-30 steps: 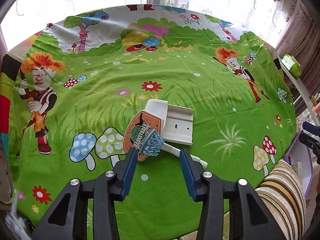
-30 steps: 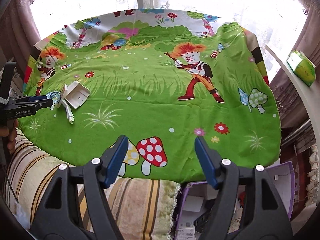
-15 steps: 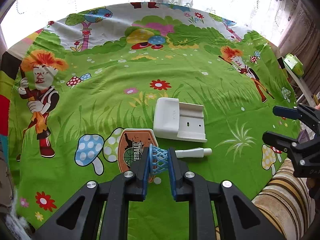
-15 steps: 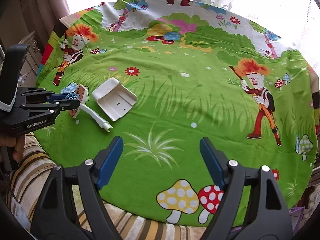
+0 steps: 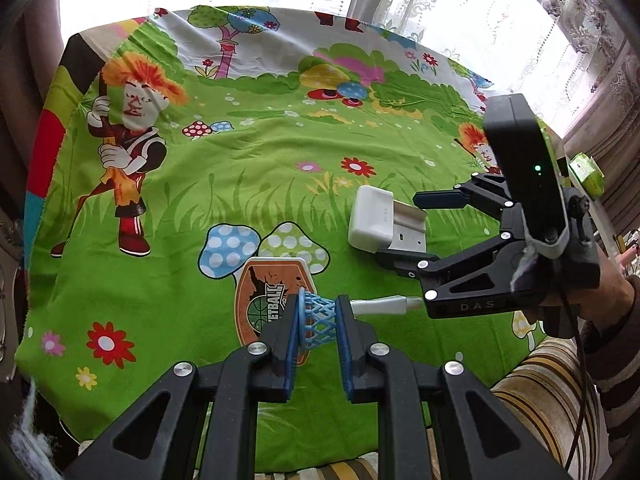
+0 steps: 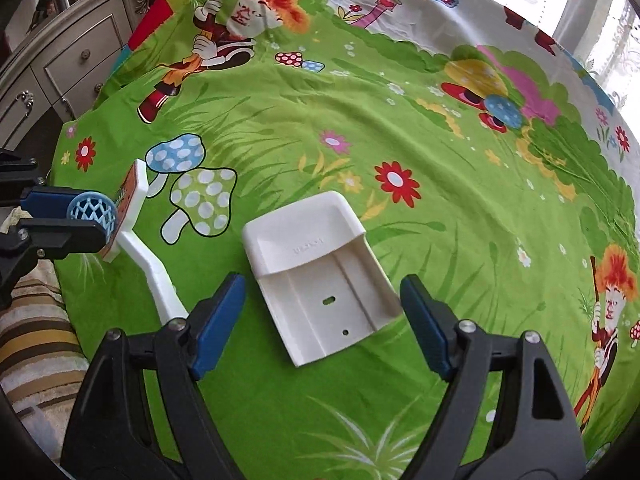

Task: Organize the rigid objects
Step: 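Grasp the white plastic holder with the right tool, then carry the hoop toy and white holder over the purple storage box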

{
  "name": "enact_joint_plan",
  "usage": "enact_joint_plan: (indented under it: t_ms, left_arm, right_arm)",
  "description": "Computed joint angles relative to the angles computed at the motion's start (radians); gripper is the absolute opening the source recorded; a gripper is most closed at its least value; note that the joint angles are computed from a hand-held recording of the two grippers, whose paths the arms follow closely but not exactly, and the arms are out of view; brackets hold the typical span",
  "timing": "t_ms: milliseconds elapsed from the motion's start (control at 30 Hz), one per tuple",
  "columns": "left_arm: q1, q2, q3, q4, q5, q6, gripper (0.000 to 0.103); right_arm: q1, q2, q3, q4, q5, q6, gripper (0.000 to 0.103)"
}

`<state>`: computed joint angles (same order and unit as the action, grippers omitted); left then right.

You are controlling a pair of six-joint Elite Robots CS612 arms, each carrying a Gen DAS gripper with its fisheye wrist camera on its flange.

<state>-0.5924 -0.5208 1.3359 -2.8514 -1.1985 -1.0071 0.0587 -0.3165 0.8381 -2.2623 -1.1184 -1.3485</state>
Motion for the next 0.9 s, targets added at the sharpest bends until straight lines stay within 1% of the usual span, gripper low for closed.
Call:
enact_joint_plan:
  t_ms: [67,100,133,200,233,367,467,567,667,800,900]
  left_arm:
    - [0.001,0.0,0.004,-0.005,-0.003,-0.009,0.018]
    - [0.002,0.001,0.003,-0.004,-0.004,-0.01,0.018]
    - [0.002,0.001,0.002,-0.001,-0.004,-0.01,0.018]
    - [0.002,0.003,-0.002,0.001,-0.003,-0.009,0.018]
    - [0.002,0.003,-0.004,0.002,-0.003,-0.009,0.018]
    - [-0.003,0.005,-0.012,0.006,0.0,-0.001,0.018]
    - [-0.01,0.005,-0.025,0.01,0.005,0.013,0.018]
    - [-0.02,0.008,-0.045,0.013,0.012,0.041,0.018]
    - [-0.031,0.014,-0.071,0.016,0.012,0.064,0.018]
    - [-0.046,0.032,-0.121,0.009,-0.005,0.11,0.018]
    - [-0.059,0.049,-0.167,0.018,-0.017,0.146,0.018]
  right_arm:
    - [0.009,0.018,-0.032,0.03,-0.019,-0.001,0.082]
    - [0.008,0.026,-0.051,0.061,-0.003,0.007,0.082]
    - [0.009,0.03,-0.061,0.075,-0.004,0.017,0.082]
    - [0.006,0.024,-0.05,0.066,0.007,0.02,0.074]
    - [0.005,0.02,-0.04,0.057,0.008,0.028,0.068]
    - [-0.008,-0.002,0.007,-0.003,-0.003,0.099,0.067]
    - [-0.029,-0.025,0.047,-0.058,0.005,0.175,0.067]
    - [-0.057,-0.062,0.11,-0.14,0.015,0.238,0.067]
    - [-0.079,-0.089,0.151,-0.223,0.003,0.309,0.067]
    - [-0.124,-0.123,0.19,-0.261,0.002,0.393,0.067]
    - [-0.152,-0.146,0.232,-0.329,-0.016,0.438,0.067]
